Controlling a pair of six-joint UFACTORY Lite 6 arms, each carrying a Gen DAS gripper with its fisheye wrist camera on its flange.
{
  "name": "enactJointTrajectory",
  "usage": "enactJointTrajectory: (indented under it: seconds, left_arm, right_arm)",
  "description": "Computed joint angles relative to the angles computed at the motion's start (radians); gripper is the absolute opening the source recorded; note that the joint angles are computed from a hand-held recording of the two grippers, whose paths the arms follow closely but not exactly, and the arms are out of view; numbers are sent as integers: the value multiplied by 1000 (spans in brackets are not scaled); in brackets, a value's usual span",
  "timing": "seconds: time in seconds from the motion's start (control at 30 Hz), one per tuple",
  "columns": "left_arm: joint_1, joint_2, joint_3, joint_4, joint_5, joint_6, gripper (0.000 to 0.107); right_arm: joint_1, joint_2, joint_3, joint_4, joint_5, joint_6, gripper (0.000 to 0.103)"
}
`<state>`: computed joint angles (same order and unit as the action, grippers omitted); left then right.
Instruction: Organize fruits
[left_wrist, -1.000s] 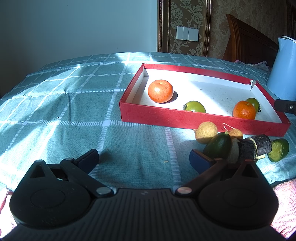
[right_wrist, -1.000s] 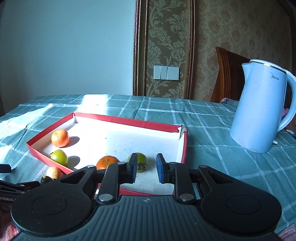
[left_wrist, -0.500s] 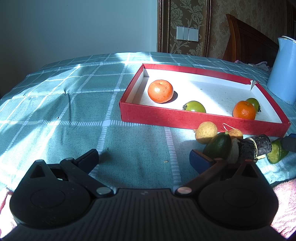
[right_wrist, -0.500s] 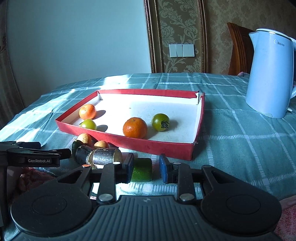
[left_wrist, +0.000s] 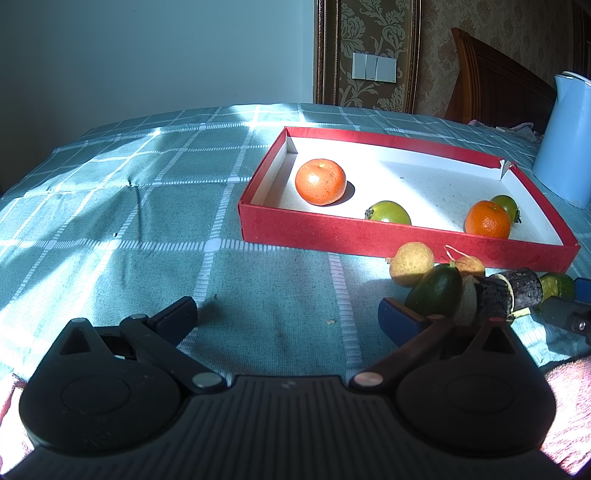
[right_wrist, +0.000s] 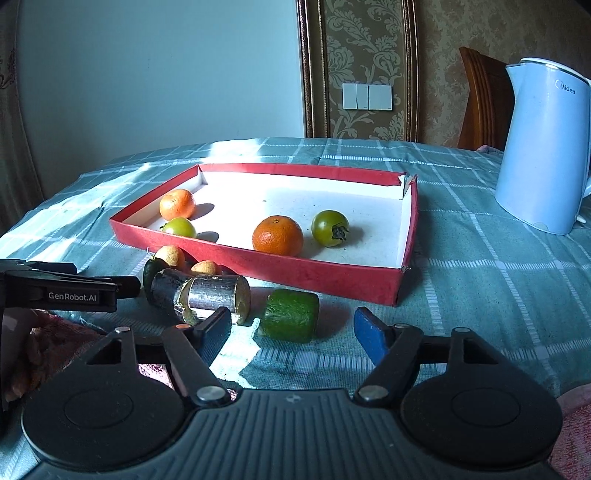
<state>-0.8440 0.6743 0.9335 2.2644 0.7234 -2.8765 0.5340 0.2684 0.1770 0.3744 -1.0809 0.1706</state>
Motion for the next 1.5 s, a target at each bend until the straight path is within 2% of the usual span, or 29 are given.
enactJointTrajectory:
  seconds: [0.13, 0.2, 0.23, 0.27, 0.3, 0.4, 0.53, 0.63, 0.77, 0.83, 0.97, 1.2, 1.43, 1.47, 1.5]
  left_arm:
    - [1, 1, 0, 1, 0, 0, 103]
    - [0, 1, 1, 1, 0, -1, 103]
    - [1, 1, 0, 2, 0, -1, 103]
    - [1, 1, 1, 1, 0, -1, 103]
    - [1, 1, 1, 1, 0, -1, 103]
    - [1, 1, 1, 1, 0, -1, 103]
    - [1, 1, 1, 1, 0, -1, 103]
    - [1, 1, 1, 1, 0, -1, 103]
    - [0, 1, 1, 1, 1, -1, 103]
    - [0, 1, 1, 1, 1, -1, 103]
    - [1, 1, 0, 2, 1, -1, 103]
    - [1, 1, 1, 1, 1, -1, 103]
    - [0, 1, 1, 1, 0, -1, 103]
    - [0, 1, 1, 1, 0, -1, 103]
    - [0, 1, 1, 1, 0, -1, 103]
  right_arm:
    - [-18, 27, 19, -7, -5, 7, 60]
    - [-44, 52, 30, -51, -13, 23, 45]
    - [-61, 68, 34, -90, -23, 48, 41]
    - [-51, 80, 40, -87, -32, 49, 34]
    - [-17, 88, 44, -43, -41, 29, 32]
    - [1, 69, 20, -30, -74, 36, 31]
    - [53, -51, -25, 86, -70, -64, 31]
    - [16, -105, 0, 111, -39, -142, 31]
    - [-115, -40, 138, 59, 52, -200, 31]
    - [-186, 15, 230, 5, 154, -213, 31]
    - [-249, 84, 324, -62, 230, -172, 31]
    - [-257, 141, 400, -33, 276, -177, 31]
    - [-277, 157, 415, -78, 309, -156, 31]
    - [-278, 155, 410, -87, 302, -143, 31]
    - [-275, 151, 403, -82, 296, -145, 37]
